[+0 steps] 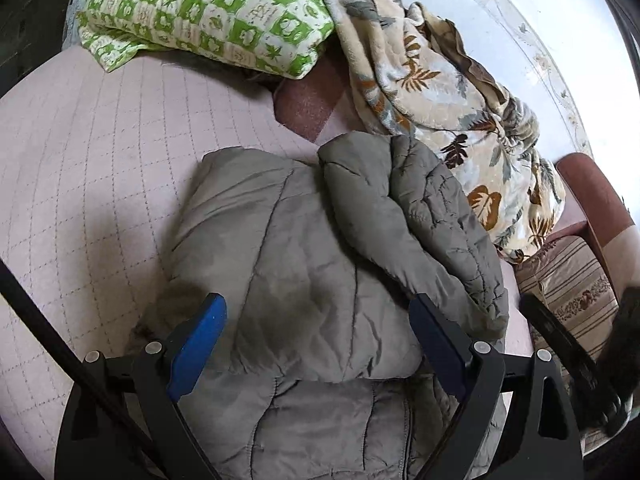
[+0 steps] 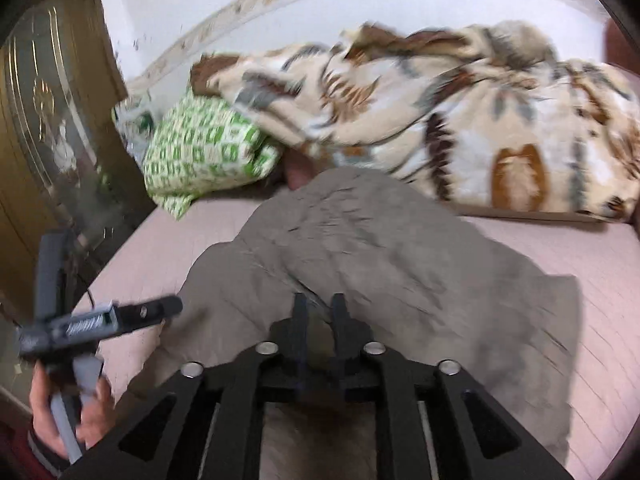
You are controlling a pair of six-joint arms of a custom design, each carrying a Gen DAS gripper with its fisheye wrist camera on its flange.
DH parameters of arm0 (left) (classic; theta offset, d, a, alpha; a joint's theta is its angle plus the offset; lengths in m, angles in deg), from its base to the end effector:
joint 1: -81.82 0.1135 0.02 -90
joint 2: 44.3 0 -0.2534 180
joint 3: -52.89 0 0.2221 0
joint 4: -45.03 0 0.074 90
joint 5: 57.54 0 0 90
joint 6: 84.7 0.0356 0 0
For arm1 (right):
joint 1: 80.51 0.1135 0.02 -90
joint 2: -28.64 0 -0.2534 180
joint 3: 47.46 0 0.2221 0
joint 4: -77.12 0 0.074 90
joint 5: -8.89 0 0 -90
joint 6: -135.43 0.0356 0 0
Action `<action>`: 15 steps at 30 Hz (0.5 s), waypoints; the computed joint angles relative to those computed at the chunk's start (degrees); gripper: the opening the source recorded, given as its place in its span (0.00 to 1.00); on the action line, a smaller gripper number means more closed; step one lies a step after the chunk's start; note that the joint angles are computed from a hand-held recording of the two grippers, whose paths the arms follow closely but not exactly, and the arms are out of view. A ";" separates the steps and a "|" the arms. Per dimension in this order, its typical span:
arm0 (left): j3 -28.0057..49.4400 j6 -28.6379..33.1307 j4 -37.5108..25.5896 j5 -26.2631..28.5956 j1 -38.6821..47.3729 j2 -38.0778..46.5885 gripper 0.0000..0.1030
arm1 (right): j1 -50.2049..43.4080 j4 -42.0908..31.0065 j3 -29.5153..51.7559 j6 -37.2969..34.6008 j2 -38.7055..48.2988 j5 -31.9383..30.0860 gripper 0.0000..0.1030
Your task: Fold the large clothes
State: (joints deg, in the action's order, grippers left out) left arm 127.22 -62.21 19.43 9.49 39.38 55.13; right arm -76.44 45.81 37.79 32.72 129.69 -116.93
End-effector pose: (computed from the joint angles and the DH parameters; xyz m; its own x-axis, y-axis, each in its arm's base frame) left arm 0.2531 -0.2126 0.1866 -0.6240 -0.5822 -0.5213 -0.3598 0.8062 -0.4697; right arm 0.3499 0.0458 0.2264 -0.6128 -0.2225 -0.7583 -0.6045 0.7500 0.2685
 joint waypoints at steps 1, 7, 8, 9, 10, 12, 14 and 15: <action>-0.23 -0.17 -0.03 0.04 0.07 -0.17 0.89 | 2.09 1.63 0.88 0.72 1.79 2.57 0.20; -1.12 0.45 0.77 0.62 0.79 -0.62 0.89 | 4.15 -0.77 2.36 -0.41 10.27 6.91 0.20; -0.79 0.74 0.82 0.90 0.95 -0.14 0.89 | 4.51 1.80 -1.05 -1.67 9.94 8.02 0.20; -0.53 0.93 0.86 1.19 1.08 0.27 0.89 | 4.55 3.60 -3.00 -2.47 9.94 8.70 0.21; -0.06 1.00 0.80 1.45 1.15 0.86 0.89 | 4.42 5.87 -5.53 -2.76 9.78 9.01 0.21; 0.71 1.09 0.51 1.68 1.09 1.79 0.89 | 3.63 7.48 -7.01 -2.23 9.87 7.94 0.21; 1.74 1.38 -0.56 1.16 0.78 2.43 0.89 | 2.54 5.39 -6.16 -2.05 8.99 5.55 0.21; 2.54 1.54 -1.70 0.46 0.59 2.67 0.89 | 1.77 3.72 -4.92 -2.03 8.97 3.85 0.21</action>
State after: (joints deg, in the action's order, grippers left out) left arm 129.75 -60.67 17.73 9.94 39.96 57.80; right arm -74.66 49.52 32.87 30.70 138.66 -113.08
